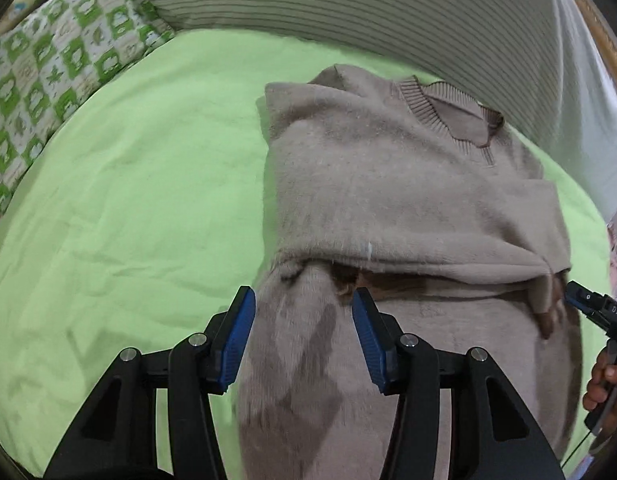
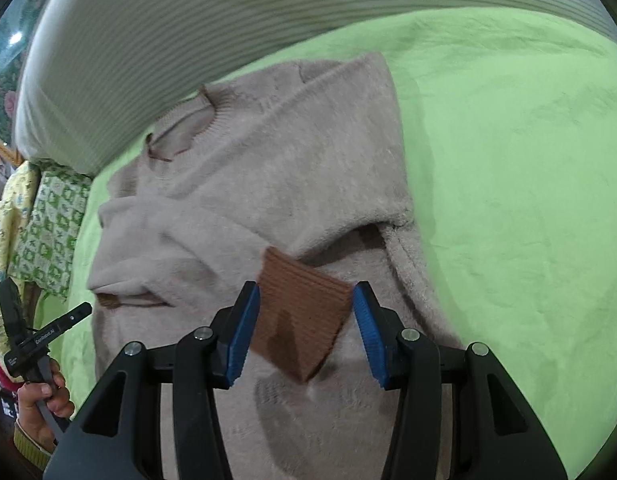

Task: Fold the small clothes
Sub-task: 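Grasp the brown cuff lying on the body with the right tool, then drag the cuff along the sweater body with the right tool, release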

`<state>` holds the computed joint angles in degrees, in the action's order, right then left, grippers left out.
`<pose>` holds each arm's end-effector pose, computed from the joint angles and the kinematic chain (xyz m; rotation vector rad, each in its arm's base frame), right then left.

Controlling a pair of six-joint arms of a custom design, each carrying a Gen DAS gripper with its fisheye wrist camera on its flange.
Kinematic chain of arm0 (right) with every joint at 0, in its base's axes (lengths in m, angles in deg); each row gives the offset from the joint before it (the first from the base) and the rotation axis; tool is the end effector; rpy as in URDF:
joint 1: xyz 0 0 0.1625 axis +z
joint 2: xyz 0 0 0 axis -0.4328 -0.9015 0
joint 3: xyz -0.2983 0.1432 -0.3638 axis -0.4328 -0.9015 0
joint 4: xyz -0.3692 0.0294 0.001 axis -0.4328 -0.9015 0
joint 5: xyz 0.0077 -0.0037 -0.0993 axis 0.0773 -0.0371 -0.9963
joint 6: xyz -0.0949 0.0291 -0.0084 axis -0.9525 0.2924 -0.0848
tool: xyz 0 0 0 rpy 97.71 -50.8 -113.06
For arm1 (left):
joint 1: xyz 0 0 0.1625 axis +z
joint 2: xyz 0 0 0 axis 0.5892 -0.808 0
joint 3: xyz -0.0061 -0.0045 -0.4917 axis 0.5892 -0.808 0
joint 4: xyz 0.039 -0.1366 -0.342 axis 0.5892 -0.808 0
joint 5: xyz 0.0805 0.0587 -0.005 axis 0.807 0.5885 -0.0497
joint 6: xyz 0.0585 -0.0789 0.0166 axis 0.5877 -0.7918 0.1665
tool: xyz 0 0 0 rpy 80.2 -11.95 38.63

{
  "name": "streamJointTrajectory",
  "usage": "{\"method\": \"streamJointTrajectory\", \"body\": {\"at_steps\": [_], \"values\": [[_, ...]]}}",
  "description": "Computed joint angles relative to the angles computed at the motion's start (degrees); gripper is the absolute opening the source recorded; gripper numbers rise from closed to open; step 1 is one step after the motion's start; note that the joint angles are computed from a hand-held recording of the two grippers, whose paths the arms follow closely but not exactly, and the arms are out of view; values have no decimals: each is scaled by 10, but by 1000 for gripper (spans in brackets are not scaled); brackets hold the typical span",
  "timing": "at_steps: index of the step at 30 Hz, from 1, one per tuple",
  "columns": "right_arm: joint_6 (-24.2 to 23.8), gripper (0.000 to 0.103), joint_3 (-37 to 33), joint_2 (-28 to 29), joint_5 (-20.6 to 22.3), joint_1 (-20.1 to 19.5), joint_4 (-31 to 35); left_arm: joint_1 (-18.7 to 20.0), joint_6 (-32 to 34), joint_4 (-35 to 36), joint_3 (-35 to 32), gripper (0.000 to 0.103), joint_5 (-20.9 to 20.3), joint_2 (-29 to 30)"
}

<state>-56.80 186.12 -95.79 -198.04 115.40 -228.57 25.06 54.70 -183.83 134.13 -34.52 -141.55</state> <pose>0.0867 -0.4615 0.1864 -0.0977 -2.4917 0.9498 -0.0647 -0.5422 0.1765 0.0541 2.4229 -0.6981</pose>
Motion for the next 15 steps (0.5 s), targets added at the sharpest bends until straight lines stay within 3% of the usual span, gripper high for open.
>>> {"method": "streamJointTrajectory", "body": {"at_steps": [4,8,10,11,13,15], "values": [[-9,54,-22,17,-12,-4,19,5,24,7,-32,51,37,34],[-17,53,-39,33,-17,-9,36,15,-1,23,-60,52,68,53],[-30,21,-41,36,-8,-9,40,18,-32,17,-66,51,105,64],[-33,11,-41,33,4,-10,58,17,-52,6,-64,50,124,67],[-38,11,-45,30,-3,2,68,17,-103,-39,-49,42,137,68],[-57,10,-47,23,-3,21,58,15,-150,-38,-43,35,151,65]]}}
